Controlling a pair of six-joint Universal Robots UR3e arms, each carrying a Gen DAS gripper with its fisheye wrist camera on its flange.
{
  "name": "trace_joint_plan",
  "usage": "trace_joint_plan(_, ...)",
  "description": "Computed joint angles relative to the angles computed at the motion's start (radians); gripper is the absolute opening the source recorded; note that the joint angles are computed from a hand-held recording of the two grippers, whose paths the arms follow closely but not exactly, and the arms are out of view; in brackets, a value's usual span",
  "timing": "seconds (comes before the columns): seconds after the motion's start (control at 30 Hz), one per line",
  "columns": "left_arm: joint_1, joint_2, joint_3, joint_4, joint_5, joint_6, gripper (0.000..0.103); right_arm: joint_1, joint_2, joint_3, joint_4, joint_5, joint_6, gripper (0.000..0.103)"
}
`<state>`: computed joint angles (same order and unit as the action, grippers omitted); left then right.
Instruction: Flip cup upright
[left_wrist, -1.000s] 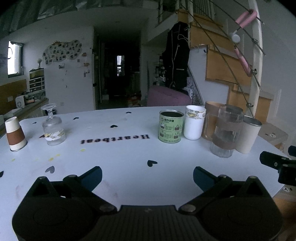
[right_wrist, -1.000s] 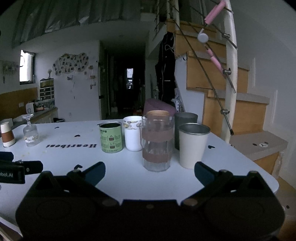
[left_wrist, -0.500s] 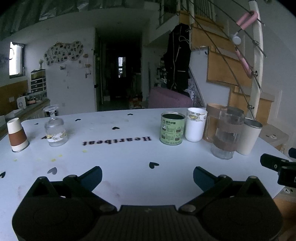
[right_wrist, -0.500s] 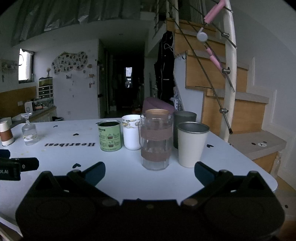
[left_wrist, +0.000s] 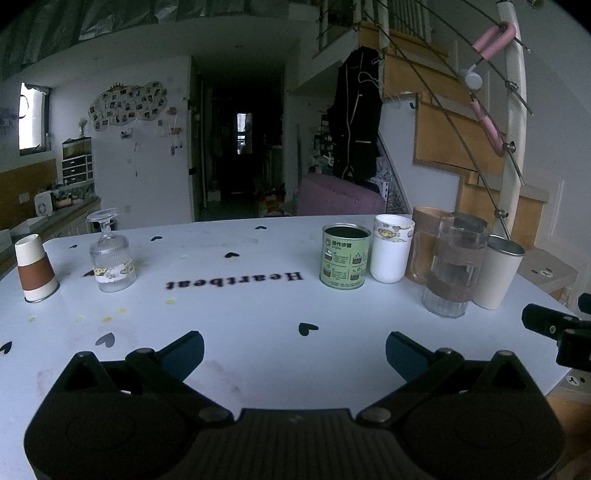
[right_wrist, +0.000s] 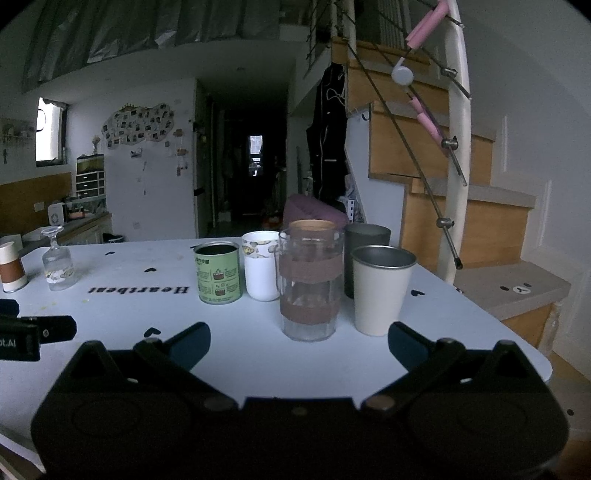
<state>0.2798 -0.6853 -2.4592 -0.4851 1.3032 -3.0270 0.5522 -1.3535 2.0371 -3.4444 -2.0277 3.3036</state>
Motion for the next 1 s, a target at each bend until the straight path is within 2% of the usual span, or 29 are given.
trace_joint_plan(1.0,0.009,0.012,-0.001,-0.012,-0.007,0.005,0.103,0.002,0.001,-0.001,0.001,-0.003,0.000,0.103)
